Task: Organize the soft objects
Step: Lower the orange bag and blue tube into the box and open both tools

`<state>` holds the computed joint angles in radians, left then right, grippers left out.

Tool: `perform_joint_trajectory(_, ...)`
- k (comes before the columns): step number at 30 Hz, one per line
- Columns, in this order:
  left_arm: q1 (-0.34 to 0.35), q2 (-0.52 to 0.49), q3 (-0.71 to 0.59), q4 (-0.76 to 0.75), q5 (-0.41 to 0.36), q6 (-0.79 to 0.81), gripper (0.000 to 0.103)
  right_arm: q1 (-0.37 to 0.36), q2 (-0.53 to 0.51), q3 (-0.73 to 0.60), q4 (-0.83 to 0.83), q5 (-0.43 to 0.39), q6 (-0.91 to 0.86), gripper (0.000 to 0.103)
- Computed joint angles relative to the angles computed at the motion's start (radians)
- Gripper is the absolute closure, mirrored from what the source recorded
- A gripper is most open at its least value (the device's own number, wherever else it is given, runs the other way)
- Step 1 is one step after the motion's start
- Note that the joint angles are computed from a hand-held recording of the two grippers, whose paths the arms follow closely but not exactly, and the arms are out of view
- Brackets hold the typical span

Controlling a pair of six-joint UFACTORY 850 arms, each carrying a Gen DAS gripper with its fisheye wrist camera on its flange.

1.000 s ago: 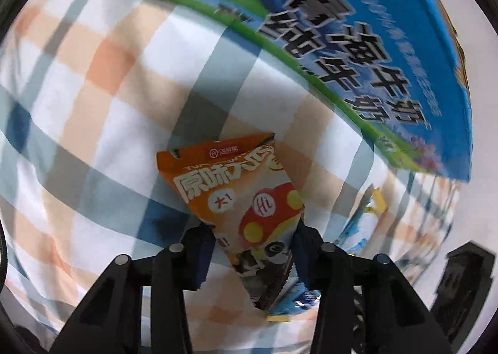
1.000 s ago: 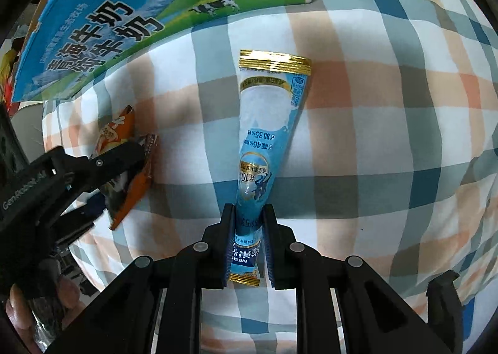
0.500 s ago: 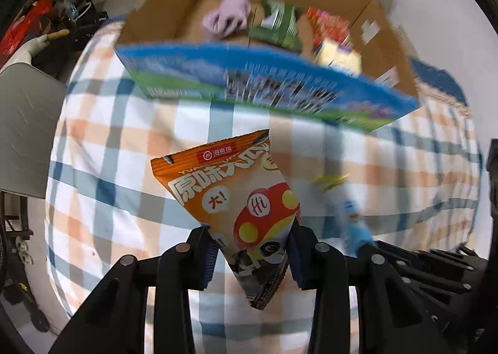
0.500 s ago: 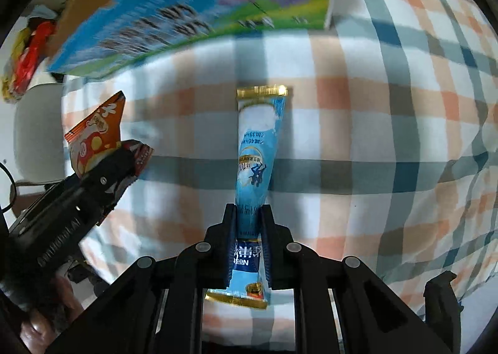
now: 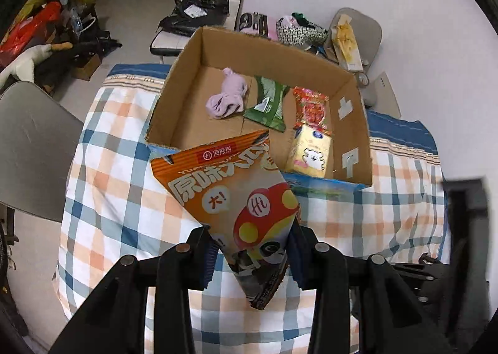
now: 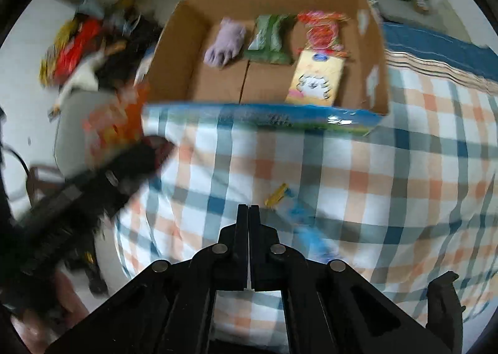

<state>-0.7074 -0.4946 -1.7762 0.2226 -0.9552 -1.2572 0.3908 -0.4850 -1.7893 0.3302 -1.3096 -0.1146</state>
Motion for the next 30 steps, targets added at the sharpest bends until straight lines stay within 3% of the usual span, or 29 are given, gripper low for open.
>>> perform_joint_trajectory(3,0.006,0.001,0.045,-0.031,0.013,0.003,0.068,0.013,-0.026,0.012,-0.043,-0.026,-0.013,0.100)
perform_joint_trajectory(5,0.007,-0.001,0.078,-0.058,0.022,0.003,0.068,0.031,-0.032,0.057,-0.098,0.011,-0.035,0.088)
perform_joint_trajectory(6,0.009,-0.003,0.093,-0.076,0.030,0.009,0.068,0.037,-0.035,0.079,-0.132,0.025,-0.042,0.075)
perform_joint_trajectory(8,0.011,-0.009,0.126,-0.115,0.046,0.016,0.068,0.046,-0.036,0.143,-0.192,0.078,-0.062,0.068)
perform_joint_trajectory(13,0.010,-0.027,0.165,-0.188,0.063,0.046,0.068,0.050,-0.085,0.214,-0.290,0.098,-0.086,0.066)
perform_joint_trajectory(17,0.003,-0.025,0.172,-0.194,0.067,0.049,0.068,0.037,-0.086,0.239,-0.264,0.132,-0.092,0.067)
perform_joint_trajectory(22,-0.004,-0.005,0.169,-0.154,0.061,0.032,0.068,0.005,-0.093,0.224,-0.183,0.060,-0.009,0.088)
perform_joint_trajectory(30,-0.008,0.058,0.170,-0.091,0.064,-0.010,0.068,-0.048,-0.016,0.222,-0.033,0.061,0.036,0.089)
